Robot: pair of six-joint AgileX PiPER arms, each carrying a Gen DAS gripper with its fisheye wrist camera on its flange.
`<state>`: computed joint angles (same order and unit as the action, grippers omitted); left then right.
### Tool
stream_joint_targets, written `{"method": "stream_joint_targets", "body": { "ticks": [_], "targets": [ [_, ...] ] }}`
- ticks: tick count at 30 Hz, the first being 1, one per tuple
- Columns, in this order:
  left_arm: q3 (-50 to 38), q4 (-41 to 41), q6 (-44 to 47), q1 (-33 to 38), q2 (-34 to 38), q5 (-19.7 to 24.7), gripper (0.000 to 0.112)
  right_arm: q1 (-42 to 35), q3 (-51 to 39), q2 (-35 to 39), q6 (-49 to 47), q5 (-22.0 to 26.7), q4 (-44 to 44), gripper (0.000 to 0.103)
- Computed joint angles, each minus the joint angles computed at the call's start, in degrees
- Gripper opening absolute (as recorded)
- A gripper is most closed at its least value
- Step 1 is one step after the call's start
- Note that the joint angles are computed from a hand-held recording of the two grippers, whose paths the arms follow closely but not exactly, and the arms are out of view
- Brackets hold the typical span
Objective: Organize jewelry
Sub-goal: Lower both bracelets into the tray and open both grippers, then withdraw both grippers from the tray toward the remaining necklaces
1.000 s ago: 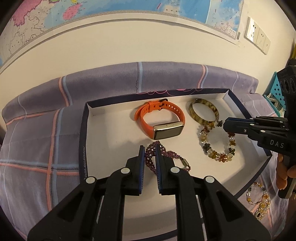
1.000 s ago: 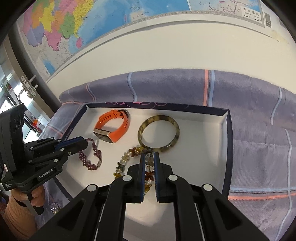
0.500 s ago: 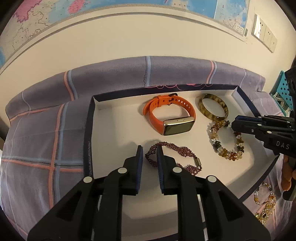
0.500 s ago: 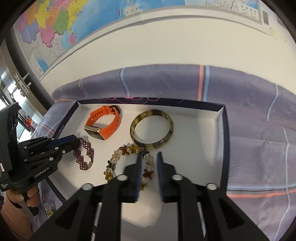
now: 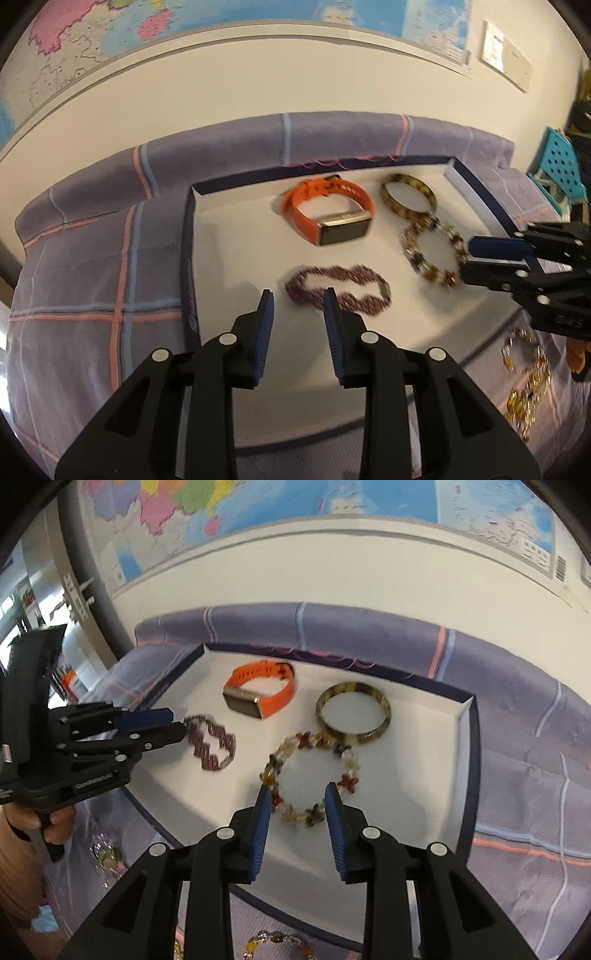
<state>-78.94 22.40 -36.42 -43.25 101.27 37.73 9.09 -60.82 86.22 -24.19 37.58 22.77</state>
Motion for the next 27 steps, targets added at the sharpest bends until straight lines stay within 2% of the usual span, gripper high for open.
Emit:
{"method": "stream_joint_targets", "body": {
  "ticks": [9, 18, 23, 27],
  "targets": [
    [-2.7, -2.5, 2.8, -0.3, 2.7, 0.9, 0.031, 2.4, -1.0, 1.3, 4.8, -2.1, -5.5, 0.027],
    [-7.3, -4.3, 3.0, 0.3, 5.9, 2.1, 0.030, 1.5, -1.9, 2.4, 3.5, -2.7, -2.3, 0.027],
    [-2.9, -3.2, 1.7, 0.3, 2.3, -1.1, 0.031, -0.5, 0.8, -1.5, -0.3, -1.5, 0.6, 0.027],
    [2.1, -3.1, 1.8, 0.2, -2.1, -4.3, 0.033, -1.1, 1.3, -1.9, 0.6, -0.3, -1.2, 0.027]
  ]
}}
